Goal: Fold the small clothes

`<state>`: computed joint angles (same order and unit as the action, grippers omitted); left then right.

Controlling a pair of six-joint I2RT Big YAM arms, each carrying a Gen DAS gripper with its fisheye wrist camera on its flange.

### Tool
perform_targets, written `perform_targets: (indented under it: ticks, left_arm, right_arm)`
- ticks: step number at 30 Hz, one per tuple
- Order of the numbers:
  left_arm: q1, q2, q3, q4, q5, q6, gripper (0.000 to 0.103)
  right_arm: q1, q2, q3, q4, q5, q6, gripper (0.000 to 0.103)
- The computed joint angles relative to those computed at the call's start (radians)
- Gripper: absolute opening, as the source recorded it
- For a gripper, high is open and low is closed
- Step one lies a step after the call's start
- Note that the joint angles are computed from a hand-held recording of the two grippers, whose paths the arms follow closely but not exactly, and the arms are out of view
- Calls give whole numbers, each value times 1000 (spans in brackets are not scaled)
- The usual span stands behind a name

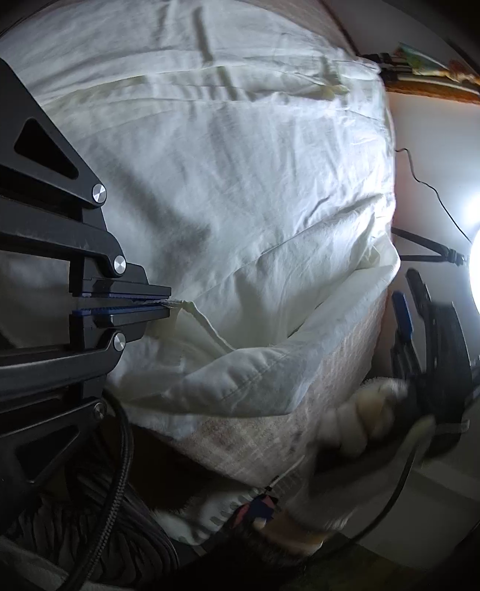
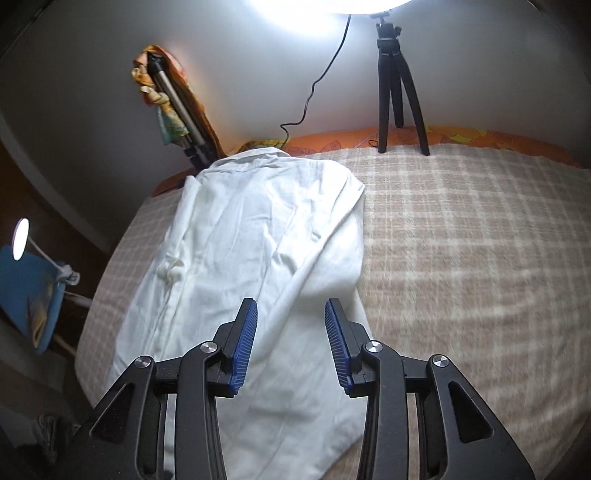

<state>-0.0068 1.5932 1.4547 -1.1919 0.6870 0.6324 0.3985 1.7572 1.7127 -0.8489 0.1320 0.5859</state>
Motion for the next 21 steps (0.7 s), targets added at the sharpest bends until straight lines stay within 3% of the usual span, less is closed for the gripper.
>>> perform_targets:
  ticks: [5,6,7,8,13,18,19,20,21]
  left_arm:
    - [29,-33,-4,-111,60,106,0]
    - [32,-37,-9,-122,64,114,0]
    - [39,-37,-7,-150,73,122,0]
    - [46,-36,-5,-170,80,128,0]
    - [84,-6,27,-280,122,163,0]
    - [110,37,54,-337,114,148,0]
    - [116,60,70,-378,107,147,2]
    - [119,67,72,-381,94,125,21]
    - [122,66,68,-375,87,103,30]
  right_arm:
    - [-27,122,160,-111,19,0,35]
    - [-30,156,204,-149,28,0,29]
    - [-30,179,233,-176,43,-3,4]
    - [-31,195,253,-195,48,-5,2]
    - [-2,258,365,-228,53,-69,1]
    - [28,418,627,-360,87,-138,1]
    - [31,447,671,-379,88,-145,1]
    - [32,461,690,-384,88,-150,1]
    - [33,488,729,-409,95,-149,2]
